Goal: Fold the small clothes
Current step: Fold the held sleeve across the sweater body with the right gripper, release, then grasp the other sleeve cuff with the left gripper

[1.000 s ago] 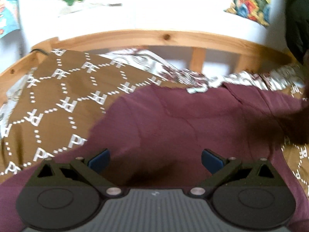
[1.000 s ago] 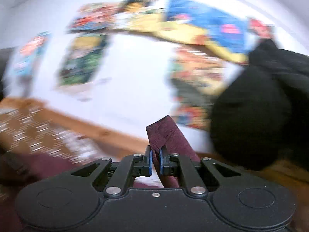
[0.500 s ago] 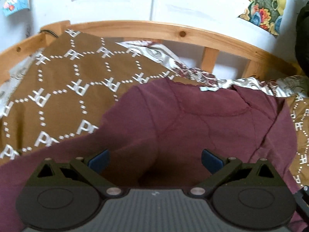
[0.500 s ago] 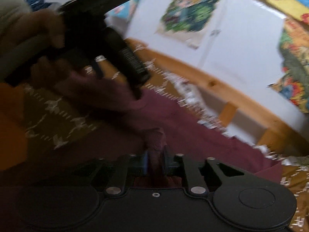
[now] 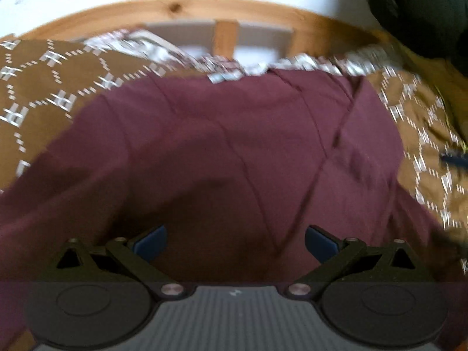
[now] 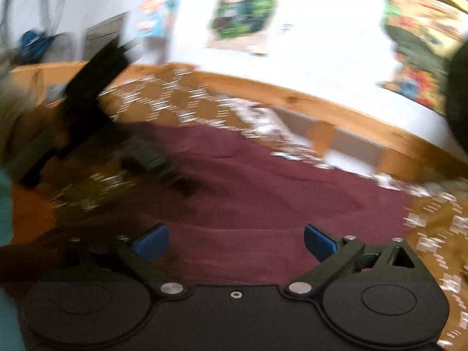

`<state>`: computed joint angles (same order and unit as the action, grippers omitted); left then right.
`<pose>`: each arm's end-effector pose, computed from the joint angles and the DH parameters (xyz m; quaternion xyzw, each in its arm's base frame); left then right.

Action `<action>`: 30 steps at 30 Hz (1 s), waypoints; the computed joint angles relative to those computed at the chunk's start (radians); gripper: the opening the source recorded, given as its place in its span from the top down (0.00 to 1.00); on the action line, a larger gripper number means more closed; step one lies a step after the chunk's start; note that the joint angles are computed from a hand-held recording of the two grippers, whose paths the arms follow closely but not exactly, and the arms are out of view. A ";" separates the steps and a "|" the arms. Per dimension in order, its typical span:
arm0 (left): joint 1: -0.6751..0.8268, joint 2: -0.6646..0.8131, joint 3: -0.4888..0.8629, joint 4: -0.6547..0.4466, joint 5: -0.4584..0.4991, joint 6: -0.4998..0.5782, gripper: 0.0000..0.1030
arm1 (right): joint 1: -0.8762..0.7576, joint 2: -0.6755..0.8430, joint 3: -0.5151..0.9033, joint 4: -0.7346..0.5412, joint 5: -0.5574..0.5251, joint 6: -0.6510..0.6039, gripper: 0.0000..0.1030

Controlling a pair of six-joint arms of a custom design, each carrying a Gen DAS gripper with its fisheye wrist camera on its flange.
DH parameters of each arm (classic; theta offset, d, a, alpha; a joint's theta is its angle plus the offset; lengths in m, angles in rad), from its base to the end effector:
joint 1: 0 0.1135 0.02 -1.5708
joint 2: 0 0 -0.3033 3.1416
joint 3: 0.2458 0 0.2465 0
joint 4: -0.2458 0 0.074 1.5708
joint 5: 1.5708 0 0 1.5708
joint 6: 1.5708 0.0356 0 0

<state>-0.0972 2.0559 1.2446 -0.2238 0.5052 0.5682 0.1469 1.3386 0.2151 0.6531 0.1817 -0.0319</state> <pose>0.4196 -0.0582 0.1593 0.3675 0.8609 -0.1746 0.3054 0.2036 0.0236 0.1696 -0.0285 0.8497 -0.0473 0.5243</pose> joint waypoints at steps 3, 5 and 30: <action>-0.015 0.001 -0.033 0.017 -0.054 0.033 0.01 | -0.154 0.017 0.047 -0.052 -0.014 -0.021 0.03; -0.029 -0.002 -0.059 0.041 -0.100 0.053 0.01 | -0.249 0.085 0.093 -0.042 -0.017 -0.027 0.06; -0.064 -0.076 -0.261 0.236 -0.202 -0.028 0.01 | -0.655 0.358 0.363 -0.242 -0.323 0.139 0.89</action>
<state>-0.1612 1.9799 0.9841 0.0117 0.3028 0.5401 -0.5084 1.6968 0.5782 0.4113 -0.1414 0.1075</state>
